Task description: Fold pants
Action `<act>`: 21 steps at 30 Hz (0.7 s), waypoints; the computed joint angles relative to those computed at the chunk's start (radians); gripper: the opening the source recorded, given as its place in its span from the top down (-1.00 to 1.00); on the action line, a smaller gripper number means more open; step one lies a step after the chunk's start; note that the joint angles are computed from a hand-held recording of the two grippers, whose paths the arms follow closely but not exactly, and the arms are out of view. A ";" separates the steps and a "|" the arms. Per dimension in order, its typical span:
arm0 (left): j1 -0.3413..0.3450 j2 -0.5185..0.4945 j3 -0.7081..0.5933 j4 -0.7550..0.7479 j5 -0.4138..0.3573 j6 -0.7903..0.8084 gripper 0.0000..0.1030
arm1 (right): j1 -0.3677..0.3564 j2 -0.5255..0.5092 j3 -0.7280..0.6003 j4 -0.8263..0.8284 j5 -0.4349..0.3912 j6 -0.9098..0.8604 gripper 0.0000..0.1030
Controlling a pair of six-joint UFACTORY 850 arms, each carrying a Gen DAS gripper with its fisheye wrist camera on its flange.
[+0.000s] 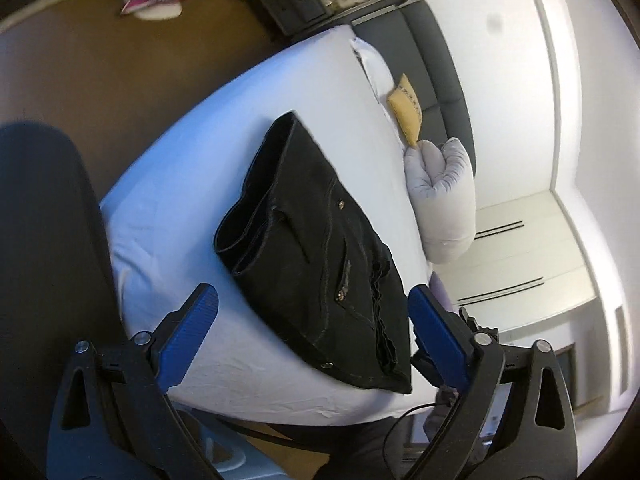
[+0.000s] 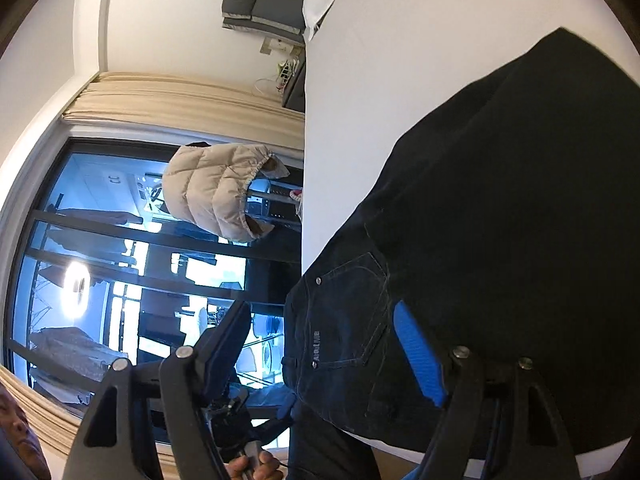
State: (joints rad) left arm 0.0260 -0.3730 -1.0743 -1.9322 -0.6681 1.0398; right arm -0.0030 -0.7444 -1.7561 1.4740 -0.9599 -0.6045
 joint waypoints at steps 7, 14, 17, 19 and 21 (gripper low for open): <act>0.004 -0.083 -0.008 -0.117 -0.090 0.015 -0.81 | -0.010 0.007 0.013 0.031 -0.005 -0.011 -0.51; -0.004 -0.126 -0.024 -0.246 -0.139 0.032 -0.81 | -0.007 -0.011 -0.001 0.069 -0.028 -0.026 -0.50; -0.011 -0.141 -0.040 -0.269 -0.151 0.022 -0.78 | -0.002 -0.021 -0.017 0.069 -0.039 -0.032 -0.50; -0.014 -0.149 -0.048 -0.275 -0.165 0.008 -0.64 | 0.001 -0.028 -0.027 0.069 -0.046 -0.035 -0.49; -0.017 -0.171 -0.072 -0.267 -0.159 -0.022 -0.35 | 0.003 -0.034 -0.036 0.065 -0.049 -0.031 -0.49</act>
